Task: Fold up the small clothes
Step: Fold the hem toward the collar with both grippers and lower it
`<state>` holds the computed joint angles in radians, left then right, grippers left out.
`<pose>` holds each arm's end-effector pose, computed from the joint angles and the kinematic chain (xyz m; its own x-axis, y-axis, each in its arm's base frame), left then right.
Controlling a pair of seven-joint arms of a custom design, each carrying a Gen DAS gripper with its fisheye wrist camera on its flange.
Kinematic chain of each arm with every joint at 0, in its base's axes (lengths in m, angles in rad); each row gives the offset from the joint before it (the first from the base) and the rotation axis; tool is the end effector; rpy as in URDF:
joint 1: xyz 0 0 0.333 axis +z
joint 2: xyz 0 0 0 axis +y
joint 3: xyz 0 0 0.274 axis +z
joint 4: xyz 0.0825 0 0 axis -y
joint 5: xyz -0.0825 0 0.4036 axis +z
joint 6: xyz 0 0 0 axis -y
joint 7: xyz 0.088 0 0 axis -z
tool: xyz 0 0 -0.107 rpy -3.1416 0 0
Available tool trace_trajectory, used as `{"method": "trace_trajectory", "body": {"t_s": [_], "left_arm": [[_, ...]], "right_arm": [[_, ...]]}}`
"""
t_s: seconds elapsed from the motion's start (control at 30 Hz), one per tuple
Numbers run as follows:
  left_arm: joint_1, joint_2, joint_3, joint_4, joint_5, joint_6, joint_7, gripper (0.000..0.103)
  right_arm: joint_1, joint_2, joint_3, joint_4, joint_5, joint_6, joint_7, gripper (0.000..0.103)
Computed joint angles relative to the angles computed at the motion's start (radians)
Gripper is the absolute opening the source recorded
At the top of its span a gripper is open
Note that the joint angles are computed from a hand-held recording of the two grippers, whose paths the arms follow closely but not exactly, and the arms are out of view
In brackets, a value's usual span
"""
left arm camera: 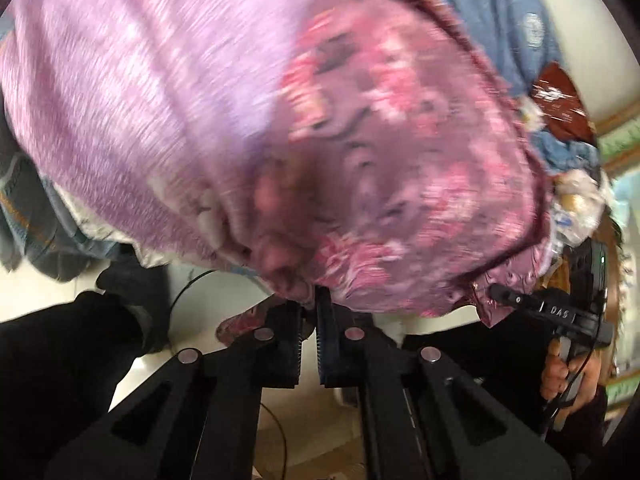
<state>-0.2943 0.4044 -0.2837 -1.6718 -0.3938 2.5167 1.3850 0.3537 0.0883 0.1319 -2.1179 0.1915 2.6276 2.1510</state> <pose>0.5998 -0.3629 0.3789 -0.1353 -0.8584 0.4948 -0.9653 0.0016 -0.2612 0.5365 0.2772 0.3639 -0.1827 -0.9171 -0.3542 -0.9301 0.2780 -0.2401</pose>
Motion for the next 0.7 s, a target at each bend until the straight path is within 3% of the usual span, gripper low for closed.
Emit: {"method": "trace_trajectory", "body": {"t_s": [0.13,0.3,0.37,0.53,0.63,0.7], "left_arm": [[0.053,-0.045,-0.063,-0.031,-0.148,0.018,0.174,0.003],[0.08,-0.106,-0.081,-0.037,-0.294,-0.005,0.354,0.003],[0.084,-0.137,-0.077,-0.041,-0.352,-0.009,0.405,0.003],[0.075,-0.157,-0.059,-0.006,-0.454,0.002,0.445,0.003],[0.081,-0.149,-0.062,0.025,-0.53,0.014,0.493,0.003],[0.079,-0.124,-0.06,0.069,-0.546,0.013,0.496,0.003]], "right_arm": [[0.004,-0.15,-0.001,-0.089,0.213,0.096,-0.231,0.007],[0.092,-0.264,-0.08,-0.111,0.437,0.293,-0.472,0.007],[0.129,-0.258,-0.103,-0.077,0.476,0.361,-0.522,0.007],[0.233,-0.214,-0.19,0.028,0.733,0.488,-0.782,0.007],[0.214,-0.186,-0.177,0.076,0.812,0.526,-0.846,0.007],[0.158,-0.188,-0.149,0.075,0.734,0.514,-0.773,0.007]]}}
